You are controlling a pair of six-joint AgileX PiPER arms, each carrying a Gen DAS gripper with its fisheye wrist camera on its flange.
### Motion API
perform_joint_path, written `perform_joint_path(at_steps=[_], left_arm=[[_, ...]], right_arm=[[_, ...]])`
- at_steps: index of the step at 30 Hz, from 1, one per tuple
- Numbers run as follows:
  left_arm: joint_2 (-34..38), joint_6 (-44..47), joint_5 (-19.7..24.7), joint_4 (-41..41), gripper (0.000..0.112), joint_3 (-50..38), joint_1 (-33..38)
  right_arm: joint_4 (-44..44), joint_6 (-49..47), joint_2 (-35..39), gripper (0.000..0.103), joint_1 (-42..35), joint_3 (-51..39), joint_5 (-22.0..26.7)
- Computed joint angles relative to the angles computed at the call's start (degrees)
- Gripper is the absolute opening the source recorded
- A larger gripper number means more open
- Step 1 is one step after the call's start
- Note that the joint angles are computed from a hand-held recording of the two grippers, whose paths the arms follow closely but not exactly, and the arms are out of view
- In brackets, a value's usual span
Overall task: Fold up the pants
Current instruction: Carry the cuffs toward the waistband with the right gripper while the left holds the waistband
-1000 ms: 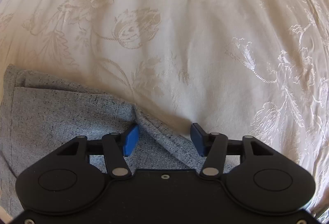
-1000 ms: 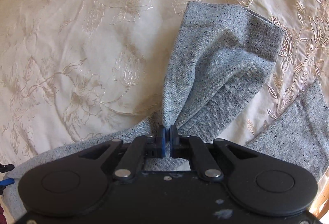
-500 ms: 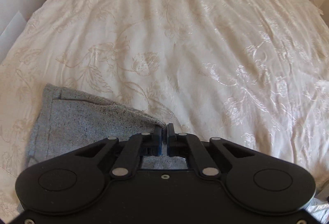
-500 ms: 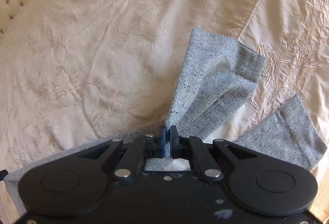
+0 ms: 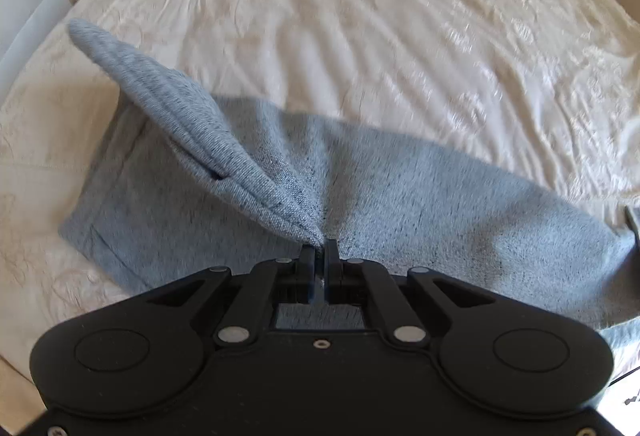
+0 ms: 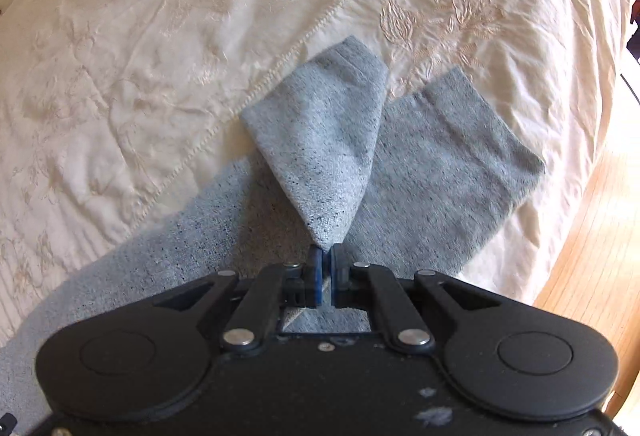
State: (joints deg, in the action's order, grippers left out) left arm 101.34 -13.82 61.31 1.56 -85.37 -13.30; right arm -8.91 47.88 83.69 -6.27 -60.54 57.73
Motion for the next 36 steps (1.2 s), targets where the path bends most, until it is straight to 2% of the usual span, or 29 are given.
perform_joint_path(at_steps=[4, 6, 10, 13, 16, 23, 26, 29, 31, 32, 33, 34, 36], left_arm=[[2.4, -1.2, -3.3, 1.3, 0.005, 5.9, -0.7], [4.9, -1.3, -3.3, 1.1, 0.005, 5.3, -0.4], [7.5, -0.5, -3.1, 0.4, 0.005, 3.4, -0.1], [8.1, 0.3, -3.4, 1.5, 0.005, 3.3, -0.9], [8.6, -0.8, -3.8, 2.9, 0.005, 3.4, -2.3], [8.4, -6.8, -3.0, 4.8, 0.005, 3.3, -3.8], [8.6, -10.4, -2.1, 6.5, 0.005, 2.9, -5.1], [9.1, -13.6, -2.3, 8.4, 0.005, 3.4, -6.2], [10.7, -15.8, -1.8, 9.2, 0.005, 2.0, -7.1], [11.0, -16.5, -1.3, 9.3, 0.005, 1.5, -7.2], [11.2, -17.0, -0.9, 9.4, 0.005, 1.0, -7.4], [11.2, -17.4, -0.7, 9.3, 0.005, 0.8, -7.4], [10.8, -17.8, -0.6, 9.2, 0.005, 0.8, -7.3]], right_arm=[[-2.8, 2.3, 2.5, 0.004, 2.3, 4.9, -3.9], [-3.5, 2.6, 3.0, 0.006, 2.6, 6.0, -5.1], [-6.0, 3.9, 0.4, 0.012, 4.0, 6.1, -4.1], [-13.0, 6.1, -2.3, 0.020, 8.5, 4.6, -1.3], [-20.2, 5.8, -1.2, 0.029, 12.1, 2.8, -1.6], [-25.9, -0.4, 12.6, 0.031, 11.5, -6.1, -7.0], [-25.8, -4.6, 20.5, 0.032, 10.4, -12.6, -6.8], [-26.0, -8.4, 26.8, 0.032, 10.1, -18.0, -4.1], [-27.1, -10.6, 30.0, 0.029, 10.2, -19.8, -2.8], [-27.9, -11.8, 30.4, 0.021, 10.0, -19.5, -3.4], [-27.3, -13.8, 29.5, 0.010, 9.2, -18.9, -4.6], [-26.1, -15.1, 27.5, 0.005, 7.8, -17.8, -6.0], [-24.0, -14.2, 20.6, 0.005, 4.2, -13.8, -10.3]])
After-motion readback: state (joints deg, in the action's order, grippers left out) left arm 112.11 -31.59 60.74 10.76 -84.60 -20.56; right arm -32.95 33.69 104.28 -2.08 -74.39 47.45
